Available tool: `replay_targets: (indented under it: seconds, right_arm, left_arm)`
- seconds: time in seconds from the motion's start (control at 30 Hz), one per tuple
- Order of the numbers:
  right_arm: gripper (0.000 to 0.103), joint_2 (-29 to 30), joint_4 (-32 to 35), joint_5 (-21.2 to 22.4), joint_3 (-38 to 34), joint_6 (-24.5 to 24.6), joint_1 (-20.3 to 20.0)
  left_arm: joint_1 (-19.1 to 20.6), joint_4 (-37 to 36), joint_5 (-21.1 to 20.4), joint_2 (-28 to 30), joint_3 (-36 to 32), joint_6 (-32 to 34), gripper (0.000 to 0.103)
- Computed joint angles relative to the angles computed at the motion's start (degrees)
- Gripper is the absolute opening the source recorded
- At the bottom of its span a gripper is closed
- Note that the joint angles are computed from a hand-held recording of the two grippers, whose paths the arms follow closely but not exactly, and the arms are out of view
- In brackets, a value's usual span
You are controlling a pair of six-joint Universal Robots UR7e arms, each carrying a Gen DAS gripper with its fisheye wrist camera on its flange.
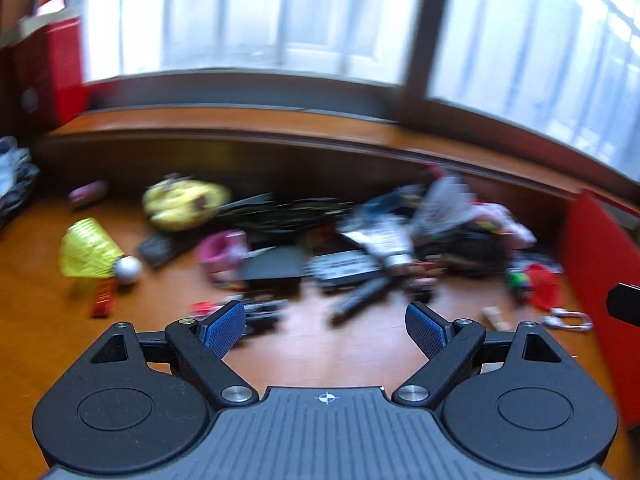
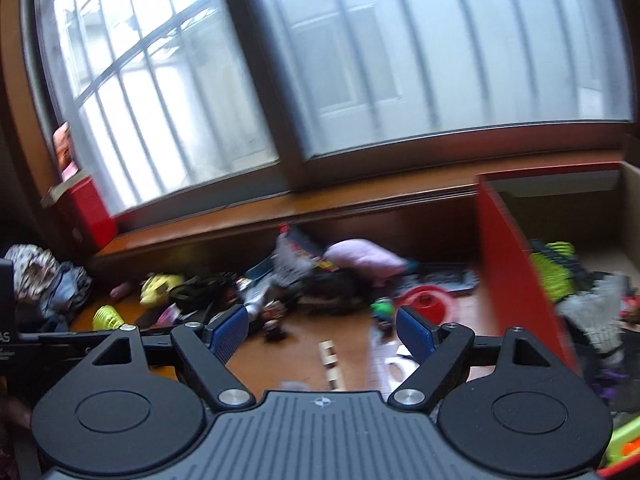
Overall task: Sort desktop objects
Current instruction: 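Move both open tools back over the cluttered desk, then grasp the pink tape roll with the left tool while the right tool grasps the black sunglasses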
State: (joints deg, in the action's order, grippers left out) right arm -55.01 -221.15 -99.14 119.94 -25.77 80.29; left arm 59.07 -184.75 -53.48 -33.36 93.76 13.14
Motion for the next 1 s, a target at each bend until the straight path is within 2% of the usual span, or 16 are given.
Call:
replay_targets:
  seconds: [0.17,0.4,0.5,0.67,0.73,0.83,0.93,1.0]
  right_arm:
    - [0.083,6.1,7.3,-0.3,-6.7,-3.1,3.7]
    - [0.082,13.7,19.0,-0.7,-19.8,-9.7,7.7]
    - [0.077,16.5,25.5,-3.2,-27.1,-16.2,8.9]
    - [0.069,21.9,37.5,-9.0,-40.0,-31.3,10.4]
    - [0.068,23.8,41.2,-10.2,-44.0,-36.0,10.6]
    - [0.068,26.4,45.0,-10.6,-48.7,-40.7,10.6]
    - [0.065,28.4,49.2,-11.0,-52.9,-42.9,10.2]
    - [0.062,29.5,51.3,-11.2,-55.1,-43.6,9.8]
  left_arm:
    - [2.9,-1.0,1.6,-1.4,-0.7,1.3,0.088]
    - [5.8,0.3,-1.0,-1.6,-3.8,4.1,0.088]
    - [6.8,2.1,-2.5,-0.7,-5.9,5.3,0.088]
    - [8.0,4.3,-5.0,2.1,-10.8,8.6,0.088]
    - [8.6,5.4,-6.1,3.7,-13.7,10.0,0.088]
    - [9.5,8.1,-7.7,6.3,-18.8,10.8,0.087]
    - [10.2,11.7,-8.6,8.4,-23.2,10.5,0.084]
    - [10.6,13.9,-9.1,9.6,-25.6,10.1,0.075]
